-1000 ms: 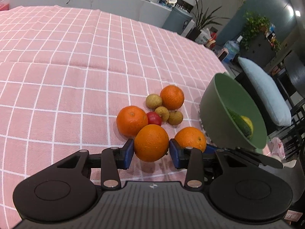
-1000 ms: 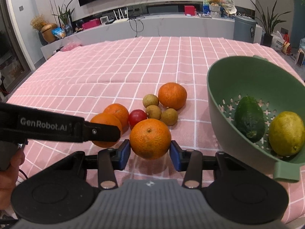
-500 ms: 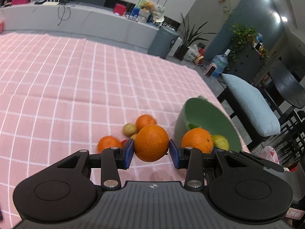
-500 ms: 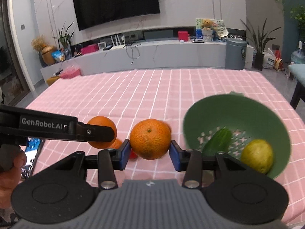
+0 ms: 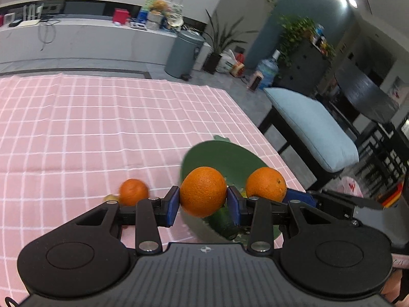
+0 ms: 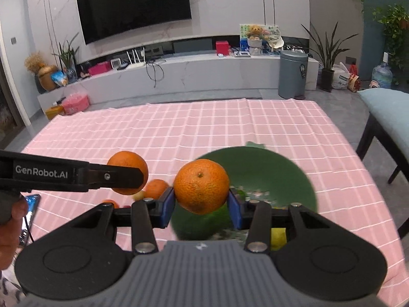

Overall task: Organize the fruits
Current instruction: 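Carry both oranges into the green colander and open both tools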

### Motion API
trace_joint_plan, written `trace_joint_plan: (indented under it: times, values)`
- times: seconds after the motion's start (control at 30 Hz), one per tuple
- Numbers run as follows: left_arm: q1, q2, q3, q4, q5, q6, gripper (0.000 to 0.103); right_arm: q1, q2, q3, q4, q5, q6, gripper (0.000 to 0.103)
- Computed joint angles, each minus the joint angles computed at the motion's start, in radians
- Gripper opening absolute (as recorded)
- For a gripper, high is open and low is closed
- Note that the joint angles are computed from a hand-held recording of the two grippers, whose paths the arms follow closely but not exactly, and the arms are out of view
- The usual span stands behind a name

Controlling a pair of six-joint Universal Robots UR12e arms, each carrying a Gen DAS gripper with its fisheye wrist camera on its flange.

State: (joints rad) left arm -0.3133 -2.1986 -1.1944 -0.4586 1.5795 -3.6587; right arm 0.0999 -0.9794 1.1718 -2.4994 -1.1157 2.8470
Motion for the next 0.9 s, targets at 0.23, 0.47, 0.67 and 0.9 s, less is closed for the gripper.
trace_joint_plan:
  times: [0.23,0.47,0.67,0.9]
  values:
    - [-0.005,-0.067,0.111,-0.102,-0.036,0.052,0.045,-0.007,0.042,-0.081,0.098,-0.063,-0.065,0.041]
    - [-0.002,-0.109,0.179,-0.179,-0.057,0.084,0.045,-0.004,0.088,-0.161,0.184,-0.102,-0.112,0.041]
    - [0.006,-0.131,0.206,-0.228,-0.083,0.093,0.045,0.0,0.115,-0.196,0.235,-0.125,-0.136,0.041]
    - [0.012,-0.143,0.217,-0.235,-0.102,0.085,0.045,0.005,0.125,-0.205,0.264,-0.156,-0.157,0.041]
